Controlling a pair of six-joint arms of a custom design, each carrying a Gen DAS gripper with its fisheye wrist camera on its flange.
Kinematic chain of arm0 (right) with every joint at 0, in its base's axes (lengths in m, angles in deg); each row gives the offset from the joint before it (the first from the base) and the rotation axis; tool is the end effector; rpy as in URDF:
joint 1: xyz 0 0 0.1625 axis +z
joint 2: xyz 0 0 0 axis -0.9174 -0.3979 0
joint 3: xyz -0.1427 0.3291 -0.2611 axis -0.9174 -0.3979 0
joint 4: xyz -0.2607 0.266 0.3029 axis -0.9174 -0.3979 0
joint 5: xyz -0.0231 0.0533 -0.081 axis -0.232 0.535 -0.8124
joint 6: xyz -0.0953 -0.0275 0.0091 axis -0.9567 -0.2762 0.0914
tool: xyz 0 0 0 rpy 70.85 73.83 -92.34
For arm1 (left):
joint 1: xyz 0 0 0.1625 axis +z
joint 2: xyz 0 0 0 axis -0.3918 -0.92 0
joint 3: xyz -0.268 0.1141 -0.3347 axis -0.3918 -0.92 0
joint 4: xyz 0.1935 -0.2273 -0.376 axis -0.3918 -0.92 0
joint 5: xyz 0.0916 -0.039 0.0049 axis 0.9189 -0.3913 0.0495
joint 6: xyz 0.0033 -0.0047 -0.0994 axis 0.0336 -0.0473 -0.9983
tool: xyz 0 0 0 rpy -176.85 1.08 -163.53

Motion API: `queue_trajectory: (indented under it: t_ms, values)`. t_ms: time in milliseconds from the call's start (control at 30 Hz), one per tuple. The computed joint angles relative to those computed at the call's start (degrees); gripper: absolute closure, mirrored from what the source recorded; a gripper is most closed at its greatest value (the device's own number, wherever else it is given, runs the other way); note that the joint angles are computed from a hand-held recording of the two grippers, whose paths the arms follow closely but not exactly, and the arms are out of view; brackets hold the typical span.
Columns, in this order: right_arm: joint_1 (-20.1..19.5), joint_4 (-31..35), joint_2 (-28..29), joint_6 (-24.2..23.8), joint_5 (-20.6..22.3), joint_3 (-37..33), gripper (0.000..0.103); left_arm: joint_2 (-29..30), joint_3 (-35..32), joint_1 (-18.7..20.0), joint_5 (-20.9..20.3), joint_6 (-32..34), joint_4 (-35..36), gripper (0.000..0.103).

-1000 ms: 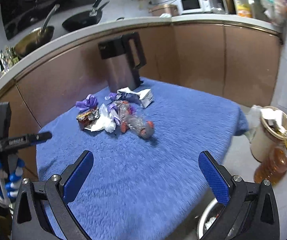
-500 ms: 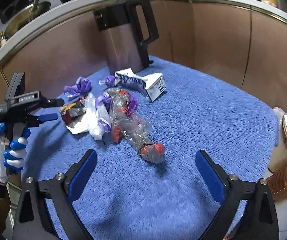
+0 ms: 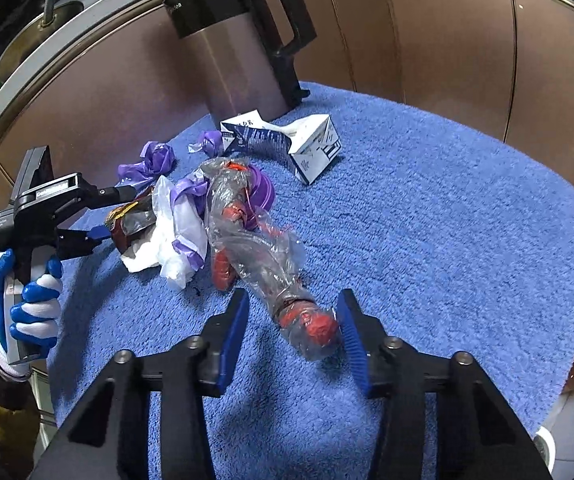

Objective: Collect trash
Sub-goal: 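Grasp the plastic bottle bag with the right tool while the left tool grasps the brown snack bag, then carry both items over the metal bin and open both tools to drop them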

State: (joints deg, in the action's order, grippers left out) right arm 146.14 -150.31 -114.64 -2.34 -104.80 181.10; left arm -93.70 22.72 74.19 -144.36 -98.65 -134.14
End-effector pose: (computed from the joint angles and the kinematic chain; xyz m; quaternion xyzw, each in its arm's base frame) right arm 0.0056 -0.6517 0.3624 0.2479 -0.9335 0.2072 0.1556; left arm -0.2968 -0.6690 0.0611 -0.1324 0.9308 -0.3311 0.0801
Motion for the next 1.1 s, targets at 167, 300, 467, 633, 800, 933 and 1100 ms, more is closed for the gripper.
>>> queue_trajectory:
  t_ms: [167, 300, 467, 633, 800, 933, 1100]
  values:
    - [-0.50, 0.50, -0.65, 1.18, 0.14, 0.71, 0.085, -0.92, 1.80, 0.65, -2.30, -1.39, -3.60, 0.079]
    - [-0.75, 0.16, -1.88, 1.11, 0.32, 1.76, 0.087, -1.76, 3.17, -0.03, -2.34, -0.91, -5.42, 0.085]
    - [-0.47, -0.20, -4.71, 0.26, 0.98, 3.79, 0.088, -3.80, 5.68, -2.04, -1.32, -0.30, -6.69, 0.085]
    - [-0.25, -0.16, -8.80, -0.17, 2.14, 6.46, 0.088, -6.84, 9.04, -6.13, 3.25, -0.06, -5.48, 0.085]
    - [-0.08, 0.35, -14.03, -0.41, 3.51, 9.56, 0.088, -10.06, 12.48, -11.75, 9.94, -1.05, -1.06, 0.085]
    - [-0.27, 0.93, -18.33, -0.93, 4.78, 11.84, 0.088, -11.95, 14.66, -15.81, 12.94, -2.19, 0.73, 0.086]
    - [-0.65, 1.66, -24.16, -2.13, 6.70, 14.31, 0.088, -13.19, 16.04, -20.13, 15.06, -3.05, 2.50, 0.086]
